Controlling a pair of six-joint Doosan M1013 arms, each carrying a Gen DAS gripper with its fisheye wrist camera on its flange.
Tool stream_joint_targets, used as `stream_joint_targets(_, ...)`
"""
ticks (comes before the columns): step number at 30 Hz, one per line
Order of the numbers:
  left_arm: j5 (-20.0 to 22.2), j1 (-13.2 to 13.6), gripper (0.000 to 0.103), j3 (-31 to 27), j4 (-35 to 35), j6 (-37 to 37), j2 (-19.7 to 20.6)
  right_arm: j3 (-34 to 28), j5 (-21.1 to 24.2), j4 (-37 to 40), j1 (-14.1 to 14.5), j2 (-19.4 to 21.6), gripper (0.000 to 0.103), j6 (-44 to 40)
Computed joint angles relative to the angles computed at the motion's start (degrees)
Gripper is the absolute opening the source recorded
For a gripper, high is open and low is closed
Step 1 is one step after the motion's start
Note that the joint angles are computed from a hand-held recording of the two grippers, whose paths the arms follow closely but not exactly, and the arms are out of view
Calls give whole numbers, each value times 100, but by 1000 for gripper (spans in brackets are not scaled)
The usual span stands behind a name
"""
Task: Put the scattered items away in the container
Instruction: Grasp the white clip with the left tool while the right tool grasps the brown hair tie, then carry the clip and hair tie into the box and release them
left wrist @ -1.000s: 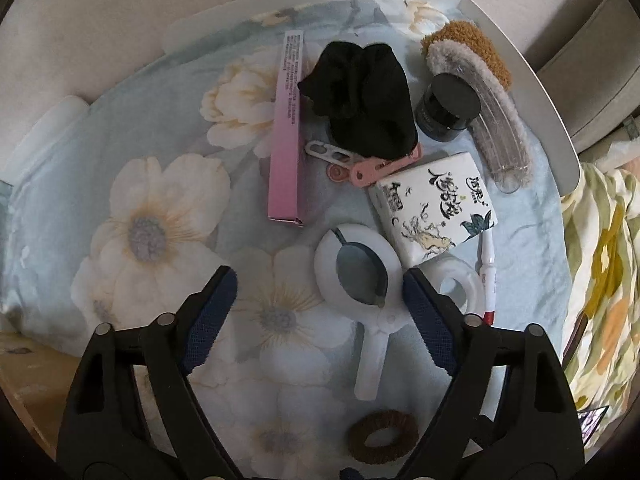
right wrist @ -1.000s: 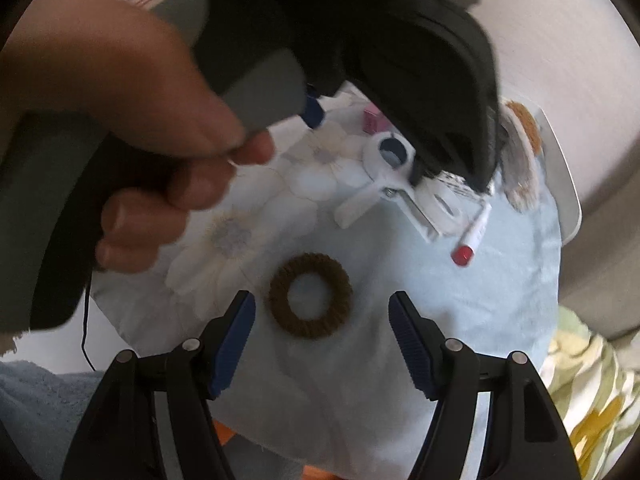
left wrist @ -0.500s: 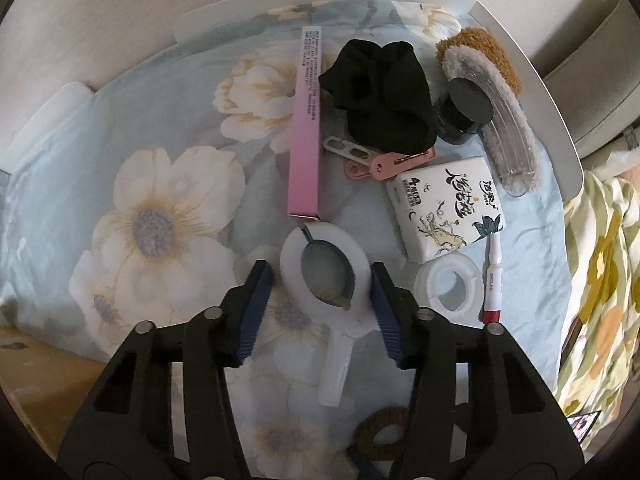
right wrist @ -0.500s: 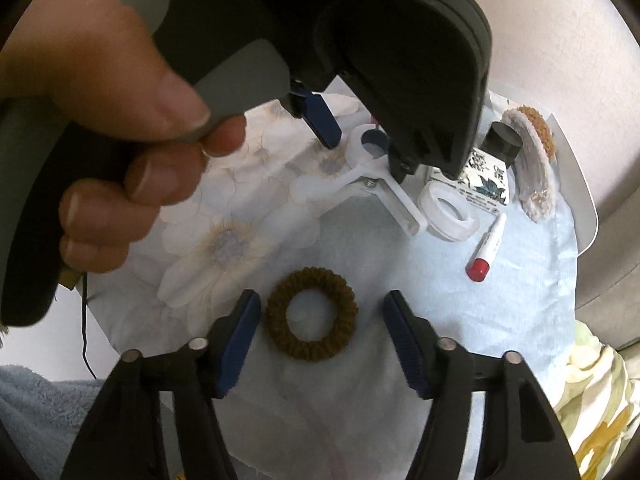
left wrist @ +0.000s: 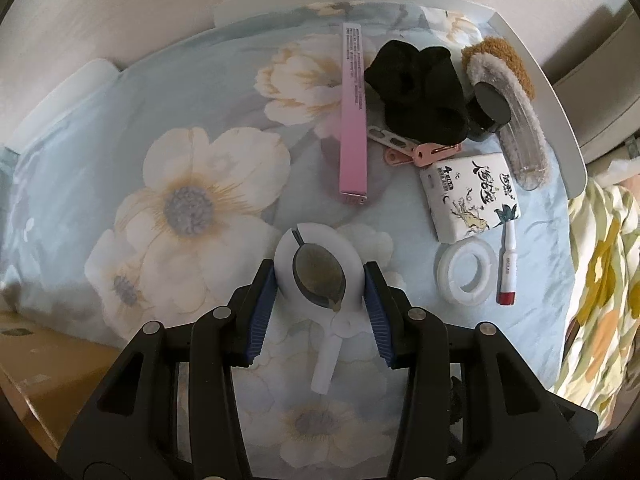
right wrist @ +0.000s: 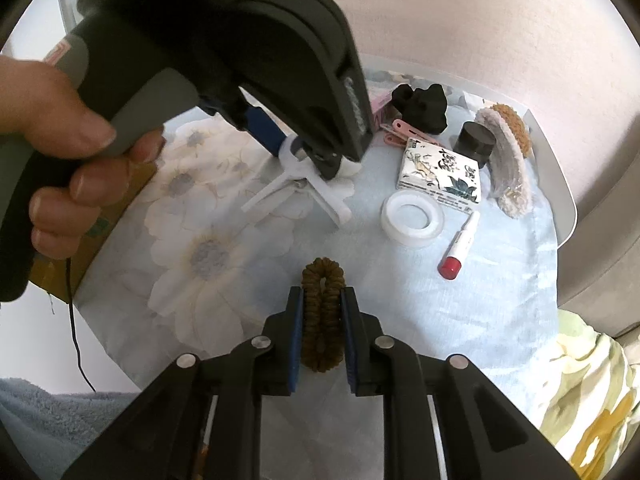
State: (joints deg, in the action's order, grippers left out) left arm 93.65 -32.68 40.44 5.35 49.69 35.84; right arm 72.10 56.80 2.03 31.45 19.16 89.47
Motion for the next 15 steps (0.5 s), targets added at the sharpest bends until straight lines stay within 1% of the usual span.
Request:
stream_joint_targets(5,-54,-28,40,40,19,78,-115,-58,56,82,-35,-46,16,126)
stream_joint_targets(9,-147,-46,40,128,-21,121,-269,-220,341,483,-175,-43,16,251)
stream_joint_targets(11,-212,-90,40,185,-13,126,-365,-300,457,542,-226,-56,16,359)
stream_joint_targets(12,-174,-99,40,58,-2,147,-321,-343,504,512,-240,-68,16,414)
stream_joint_targets(14,-86,-29,40,-324,3,289,-153,-430,575,419,-269,-81,16,467)
stream_joint_targets(15,-97,-56,40,-362,14,273,-160,-413,596,370,-299,-136,16,470)
